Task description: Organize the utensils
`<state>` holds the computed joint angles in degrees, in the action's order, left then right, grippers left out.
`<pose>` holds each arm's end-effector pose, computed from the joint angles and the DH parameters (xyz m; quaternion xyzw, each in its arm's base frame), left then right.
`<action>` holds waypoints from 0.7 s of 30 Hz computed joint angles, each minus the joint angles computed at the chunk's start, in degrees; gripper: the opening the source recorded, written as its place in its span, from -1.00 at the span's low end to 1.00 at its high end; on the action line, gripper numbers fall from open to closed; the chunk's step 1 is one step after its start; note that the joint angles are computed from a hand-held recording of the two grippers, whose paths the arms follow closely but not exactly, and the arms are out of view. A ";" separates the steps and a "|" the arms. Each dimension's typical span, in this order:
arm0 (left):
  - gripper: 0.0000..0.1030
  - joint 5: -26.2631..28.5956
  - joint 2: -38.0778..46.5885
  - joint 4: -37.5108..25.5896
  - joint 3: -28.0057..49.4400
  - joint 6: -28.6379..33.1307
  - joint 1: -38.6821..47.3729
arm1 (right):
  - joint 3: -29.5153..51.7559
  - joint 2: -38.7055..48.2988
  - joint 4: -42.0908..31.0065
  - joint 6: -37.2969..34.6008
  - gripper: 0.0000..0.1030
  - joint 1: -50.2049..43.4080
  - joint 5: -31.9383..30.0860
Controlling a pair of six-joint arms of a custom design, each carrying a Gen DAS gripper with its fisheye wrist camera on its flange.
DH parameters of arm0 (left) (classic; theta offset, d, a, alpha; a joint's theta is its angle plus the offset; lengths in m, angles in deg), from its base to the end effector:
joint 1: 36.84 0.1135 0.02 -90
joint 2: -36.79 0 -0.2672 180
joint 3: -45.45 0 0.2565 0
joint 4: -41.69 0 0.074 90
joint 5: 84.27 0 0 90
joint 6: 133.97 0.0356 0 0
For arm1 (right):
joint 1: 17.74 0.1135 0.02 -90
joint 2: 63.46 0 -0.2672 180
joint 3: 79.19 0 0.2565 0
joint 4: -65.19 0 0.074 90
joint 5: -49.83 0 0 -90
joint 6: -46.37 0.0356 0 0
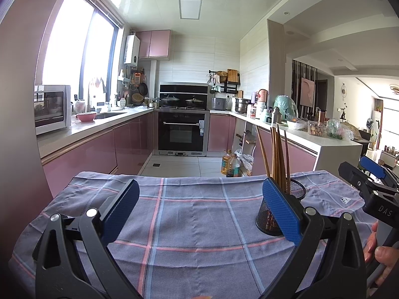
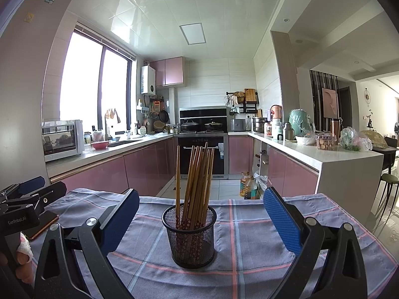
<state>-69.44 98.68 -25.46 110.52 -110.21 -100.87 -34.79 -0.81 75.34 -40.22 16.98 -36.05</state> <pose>0.1127 -0.1528 0.2887 -0.1522 0.7693 0.0880 0.6142 0.2063 0.1399 0.2551 -0.1810 0.7332 0.1883 0.6279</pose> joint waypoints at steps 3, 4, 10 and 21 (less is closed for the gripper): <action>0.89 -0.01 0.07 -0.18 0.04 -0.18 -0.06 | -0.09 -0.13 0.04 0.04 0.87 -0.04 -0.01; 0.89 0.01 0.16 -0.01 0.06 -0.05 -0.09 | -0.06 -0.16 -0.09 0.04 0.87 -0.02 -0.03; 0.89 -0.02 0.21 0.35 0.00 0.19 -0.09 | -0.11 -0.21 -0.06 0.04 0.87 0.04 0.06; 0.89 0.00 0.32 0.24 0.08 0.07 -0.15 | -0.12 0.11 0.41 0.02 0.87 0.17 0.27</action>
<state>-69.44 99.00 -25.21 110.60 -110.14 -101.01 -34.92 -0.70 75.74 -40.20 17.16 -35.78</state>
